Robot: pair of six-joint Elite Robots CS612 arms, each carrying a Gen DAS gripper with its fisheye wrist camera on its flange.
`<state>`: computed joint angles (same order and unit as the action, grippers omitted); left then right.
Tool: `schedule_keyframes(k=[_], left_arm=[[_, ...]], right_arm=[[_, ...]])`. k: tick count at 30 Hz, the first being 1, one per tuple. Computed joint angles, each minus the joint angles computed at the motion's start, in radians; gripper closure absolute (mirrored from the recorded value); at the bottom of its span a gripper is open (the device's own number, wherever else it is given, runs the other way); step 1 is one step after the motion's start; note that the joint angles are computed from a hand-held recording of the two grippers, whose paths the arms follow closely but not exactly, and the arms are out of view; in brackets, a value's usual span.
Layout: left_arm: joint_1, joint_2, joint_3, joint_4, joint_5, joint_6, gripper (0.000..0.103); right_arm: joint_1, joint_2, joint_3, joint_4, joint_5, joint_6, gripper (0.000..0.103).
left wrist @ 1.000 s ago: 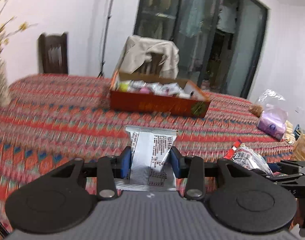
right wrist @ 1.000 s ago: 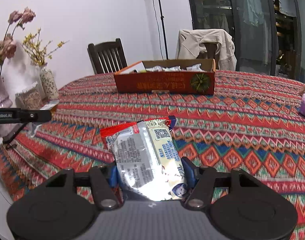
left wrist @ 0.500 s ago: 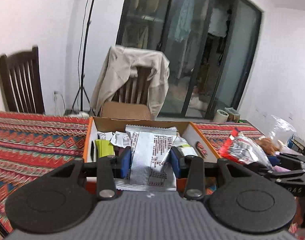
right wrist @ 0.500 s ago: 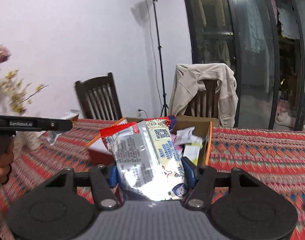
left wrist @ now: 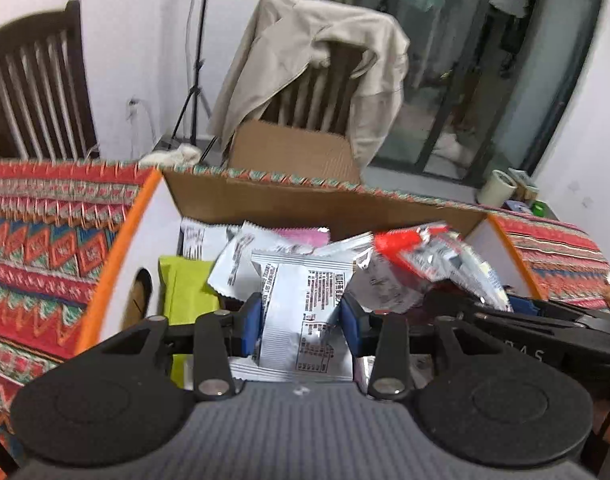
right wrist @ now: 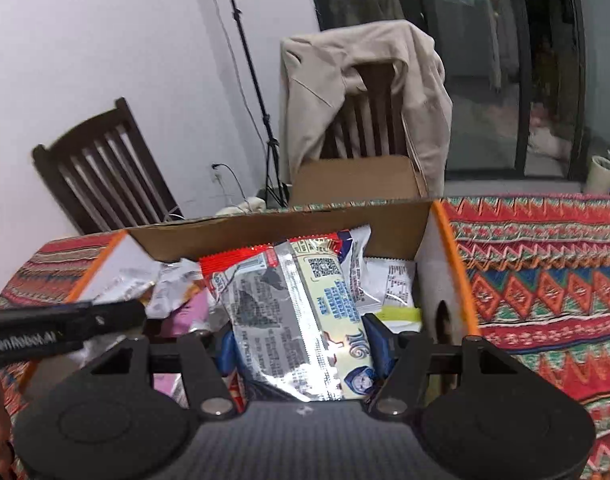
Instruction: Organize snacks
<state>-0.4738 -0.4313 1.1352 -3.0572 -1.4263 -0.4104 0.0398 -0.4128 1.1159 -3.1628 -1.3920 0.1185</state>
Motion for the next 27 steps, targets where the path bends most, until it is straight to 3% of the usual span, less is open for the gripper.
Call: schedule_keyframes(k=[4,8,14,21,27], left_arm=[[0.009,0.015,-0.020,0.033,-0.027,-0.056,0.057],[0.018,-0.001,0.016,-0.015,-0.033,-0.045,0.040],[0.016,-0.052,0.083,-0.064,-0.002,0.017,0.040],[0.004,-0.153,0.205,-0.118,0.032,0.079,0.039],[-0.022,-0.276,0.365,-0.173,0.082,0.135,0.028]], right_arm=[[0.008,0.027,-0.053,0.039,-0.008,0.009,0.037],[0.006,0.021,-0.041,0.008,0.041,-0.021,0.029],[-0.002,-0.017,0.018,-0.049,0.034,-0.018,0.027],[-0.014,-0.115,0.153,-0.138,0.002,-0.053,0.029],[-0.030,-0.237,0.314,-0.202,-0.052,-0.090,0.028]])
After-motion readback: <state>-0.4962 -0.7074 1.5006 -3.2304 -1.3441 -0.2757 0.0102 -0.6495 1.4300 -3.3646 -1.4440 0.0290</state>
